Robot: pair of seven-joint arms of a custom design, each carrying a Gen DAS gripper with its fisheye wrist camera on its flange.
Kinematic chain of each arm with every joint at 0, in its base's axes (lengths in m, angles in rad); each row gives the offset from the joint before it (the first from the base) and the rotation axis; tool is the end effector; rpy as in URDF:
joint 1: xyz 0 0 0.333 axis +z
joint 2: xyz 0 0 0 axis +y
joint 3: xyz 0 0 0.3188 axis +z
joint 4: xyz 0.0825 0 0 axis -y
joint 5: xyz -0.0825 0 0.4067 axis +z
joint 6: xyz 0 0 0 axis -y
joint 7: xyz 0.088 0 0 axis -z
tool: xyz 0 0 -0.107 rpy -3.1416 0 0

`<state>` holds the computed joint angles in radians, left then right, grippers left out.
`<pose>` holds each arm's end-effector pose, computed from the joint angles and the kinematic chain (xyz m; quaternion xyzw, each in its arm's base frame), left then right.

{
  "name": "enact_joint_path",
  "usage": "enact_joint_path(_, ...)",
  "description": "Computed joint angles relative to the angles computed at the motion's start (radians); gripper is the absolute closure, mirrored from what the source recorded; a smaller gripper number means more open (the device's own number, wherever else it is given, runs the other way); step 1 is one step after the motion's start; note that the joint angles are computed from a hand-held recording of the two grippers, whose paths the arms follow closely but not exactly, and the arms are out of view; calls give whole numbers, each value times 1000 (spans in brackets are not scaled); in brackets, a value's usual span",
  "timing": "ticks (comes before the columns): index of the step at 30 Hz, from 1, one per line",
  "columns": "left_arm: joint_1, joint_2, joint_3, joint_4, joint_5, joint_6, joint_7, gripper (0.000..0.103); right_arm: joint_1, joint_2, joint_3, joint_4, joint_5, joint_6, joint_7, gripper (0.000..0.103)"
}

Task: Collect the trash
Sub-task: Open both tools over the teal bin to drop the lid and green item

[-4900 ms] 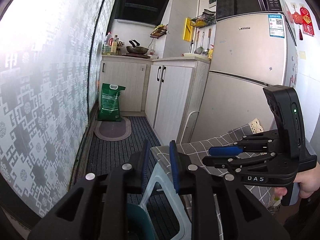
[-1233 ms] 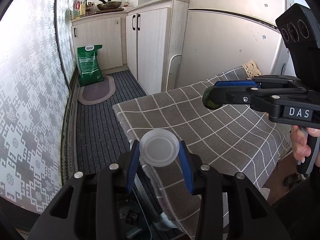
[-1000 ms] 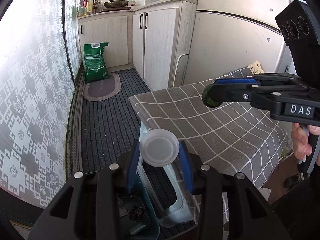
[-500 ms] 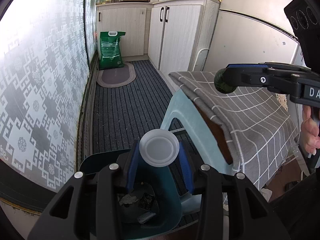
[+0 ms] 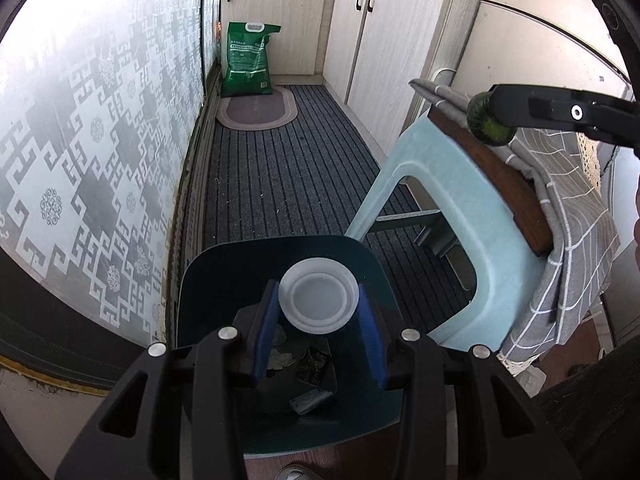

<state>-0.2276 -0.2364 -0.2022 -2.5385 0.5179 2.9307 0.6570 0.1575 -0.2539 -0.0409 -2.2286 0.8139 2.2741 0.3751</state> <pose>0.4341 -0.2346 0.4072 -0.6682 0.6680 -0.2721 0.1823 0.5194 0.0778 0.5092 -0.8721 0.3233 -0.0484 0.3641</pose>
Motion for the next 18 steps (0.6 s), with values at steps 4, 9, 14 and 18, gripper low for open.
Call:
enact_joint_path(4, -29, 24, 24, -6, -65, -24, 57, 61, 7, 7, 16, -4, -27, 10, 24, 82)
enact_joint_path(9, -35, 47, 33, -17, -129, -49, 105, 61, 16, 23, 27, 5, -54, 3, 65, 82)
enact_joint_path(14, -31, 76, 33, -21, -174, -78, 137, 61, 27, 26, 38, 0, -82, 10, 90, 82)
enact_joint_path(18, -19, 81, 19, -22, -168, -107, 134, 51, 33, 36, 48, 0, -115, 8, 121, 82)
